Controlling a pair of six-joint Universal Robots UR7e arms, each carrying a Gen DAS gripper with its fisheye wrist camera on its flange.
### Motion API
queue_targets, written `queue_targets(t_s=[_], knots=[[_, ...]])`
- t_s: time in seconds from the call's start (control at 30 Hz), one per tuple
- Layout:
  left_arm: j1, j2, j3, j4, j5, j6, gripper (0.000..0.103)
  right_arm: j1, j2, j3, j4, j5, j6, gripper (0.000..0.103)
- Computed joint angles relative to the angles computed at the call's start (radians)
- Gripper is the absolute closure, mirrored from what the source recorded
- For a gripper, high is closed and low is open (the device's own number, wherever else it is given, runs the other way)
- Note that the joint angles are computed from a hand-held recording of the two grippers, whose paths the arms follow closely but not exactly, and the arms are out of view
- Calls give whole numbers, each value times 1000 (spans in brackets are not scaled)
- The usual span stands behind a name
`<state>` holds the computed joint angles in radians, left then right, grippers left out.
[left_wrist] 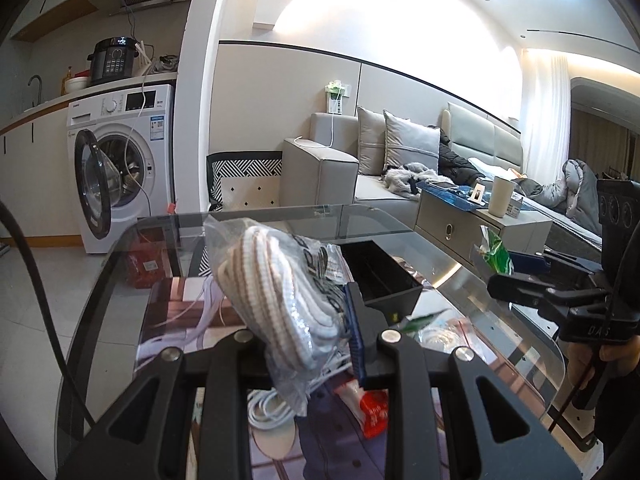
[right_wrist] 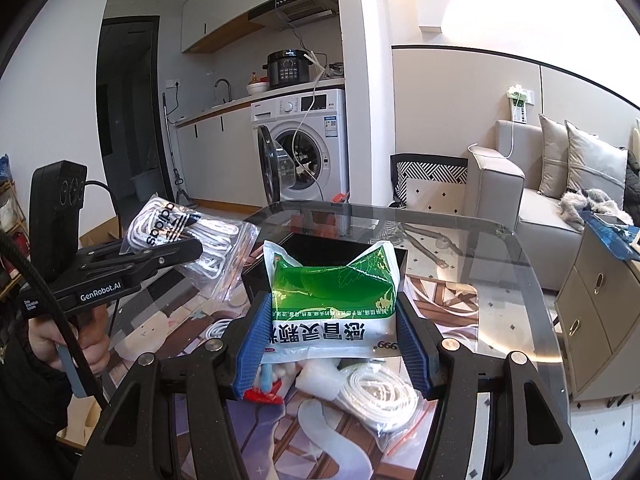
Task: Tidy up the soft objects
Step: 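Lift and carry the adidas bag and green sachet over the black box with both grippers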
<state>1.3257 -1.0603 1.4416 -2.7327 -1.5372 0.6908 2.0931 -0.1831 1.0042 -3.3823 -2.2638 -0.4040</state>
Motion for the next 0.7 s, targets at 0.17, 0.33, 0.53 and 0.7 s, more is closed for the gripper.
queue_targets(t_s=[0.17,0.33,0.53,0.7], knots=[[-7,32,-42,6,14,-1,79,-13,13,-41,33,11,3,43],[-11,64,-85,24,23,1,79,-29,22,-77,59,22,6,43],[-17,104,-134,42,32,-4,79,-44,33,-113,101,35,5,43],[-22,134,-167,49,40,-6,79,-59,48,-159,144,52,0,43]])
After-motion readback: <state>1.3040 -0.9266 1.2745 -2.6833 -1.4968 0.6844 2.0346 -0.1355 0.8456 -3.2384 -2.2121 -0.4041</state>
